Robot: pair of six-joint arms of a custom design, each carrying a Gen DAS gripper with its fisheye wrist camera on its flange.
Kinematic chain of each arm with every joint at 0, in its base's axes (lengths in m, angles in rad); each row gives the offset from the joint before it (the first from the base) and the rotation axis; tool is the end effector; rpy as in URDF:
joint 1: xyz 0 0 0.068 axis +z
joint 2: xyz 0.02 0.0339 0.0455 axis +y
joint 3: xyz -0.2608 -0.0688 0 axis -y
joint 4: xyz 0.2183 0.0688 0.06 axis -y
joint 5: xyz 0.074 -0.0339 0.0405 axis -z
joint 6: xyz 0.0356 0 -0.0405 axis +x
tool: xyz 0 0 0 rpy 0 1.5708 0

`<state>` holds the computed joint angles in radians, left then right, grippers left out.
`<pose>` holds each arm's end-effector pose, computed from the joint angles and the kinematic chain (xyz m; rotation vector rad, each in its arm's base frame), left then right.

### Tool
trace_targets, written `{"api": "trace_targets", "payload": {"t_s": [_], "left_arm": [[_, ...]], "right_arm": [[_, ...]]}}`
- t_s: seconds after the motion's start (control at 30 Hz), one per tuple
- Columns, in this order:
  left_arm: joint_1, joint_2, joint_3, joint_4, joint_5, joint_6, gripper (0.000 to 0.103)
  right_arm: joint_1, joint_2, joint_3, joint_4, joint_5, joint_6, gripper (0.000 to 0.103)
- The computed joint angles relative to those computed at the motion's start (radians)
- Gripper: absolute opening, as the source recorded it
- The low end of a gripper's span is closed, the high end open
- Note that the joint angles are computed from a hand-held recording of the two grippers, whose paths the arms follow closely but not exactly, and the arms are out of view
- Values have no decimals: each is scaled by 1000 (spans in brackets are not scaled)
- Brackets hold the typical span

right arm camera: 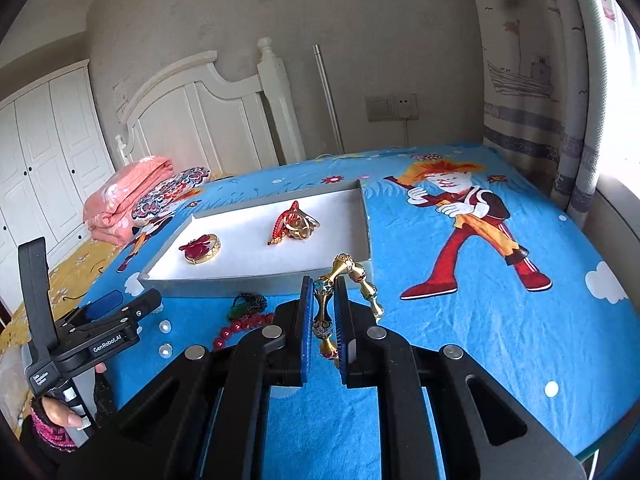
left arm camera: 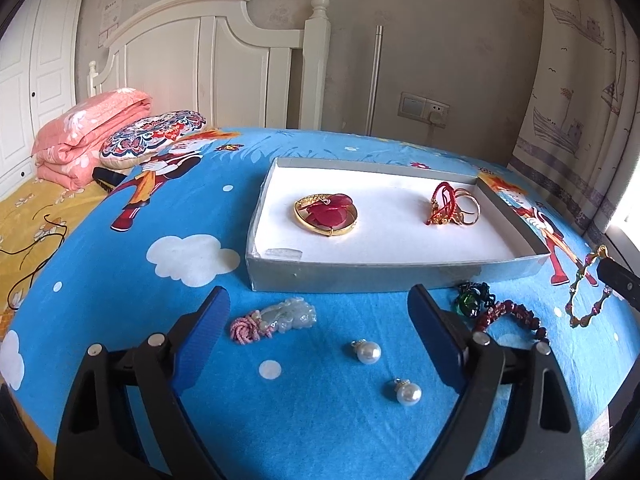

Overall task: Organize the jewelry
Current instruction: 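Lift the gold bracelet with the right gripper while the left moves toward the red bead bracelet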

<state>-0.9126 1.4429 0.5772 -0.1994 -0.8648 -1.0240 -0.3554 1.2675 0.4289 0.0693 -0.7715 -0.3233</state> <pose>0.1566 -0.1582 0.1599 -0.3776 2.1433 0.1052 0.2000 -0.0478 0.1709 -0.3281 2.1091 0.5089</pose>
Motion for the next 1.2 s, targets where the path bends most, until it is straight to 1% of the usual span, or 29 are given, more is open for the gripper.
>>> {"api": "trace_targets", "payload": {"t_s": [0.07, 0.2, 0.33, 0.5, 0.53, 0.67, 0.8, 0.83, 0.93, 1.0, 1.07, 1.1, 1.2], "left_arm": [[-24, 19, 23, -21, -1, -16, 88], [-79, 85, 74, -12, 15, -61, 88], [-117, 205, 197, -42, 23, -53, 88], [-119, 320, 315, 8, 132, -3, 88], [-118, 343, 347, 3, 143, 3, 88], [-111, 442, 509, -104, 126, -12, 88], [-94, 515, 604, -138, 161, -35, 87], [-102, 538, 634, -161, 145, -39, 87], [-126, 611, 729, -228, 120, -8, 84], [-139, 632, 754, -258, 116, 0, 83], [-140, 631, 737, -266, 132, -5, 82], [-143, 615, 702, -240, 132, 0, 81], [-160, 564, 613, -223, 106, -4, 81]], "right_arm": [[-33, 15, -2, -12, -21, -26, 12], [-74, 36, -15, -21, -50, -67, 12], [-102, 50, -18, -37, -73, -107, 12], [-147, 76, -4, -66, -109, -140, 12], [-156, 81, 0, -71, -115, -144, 12], [-198, 103, 22, -93, -144, -163, 12], [-249, 124, 48, -117, -173, -193, 12], [-262, 134, 60, -127, -181, -201, 12], [-291, 160, 86, -146, -201, -211, 12], [-303, 172, 96, -150, -211, -216, 12], [-311, 180, 102, -159, -223, -223, 12], [-314, 182, 104, -163, -227, -226, 12], [-321, 183, 105, -177, -237, -240, 12]]}}
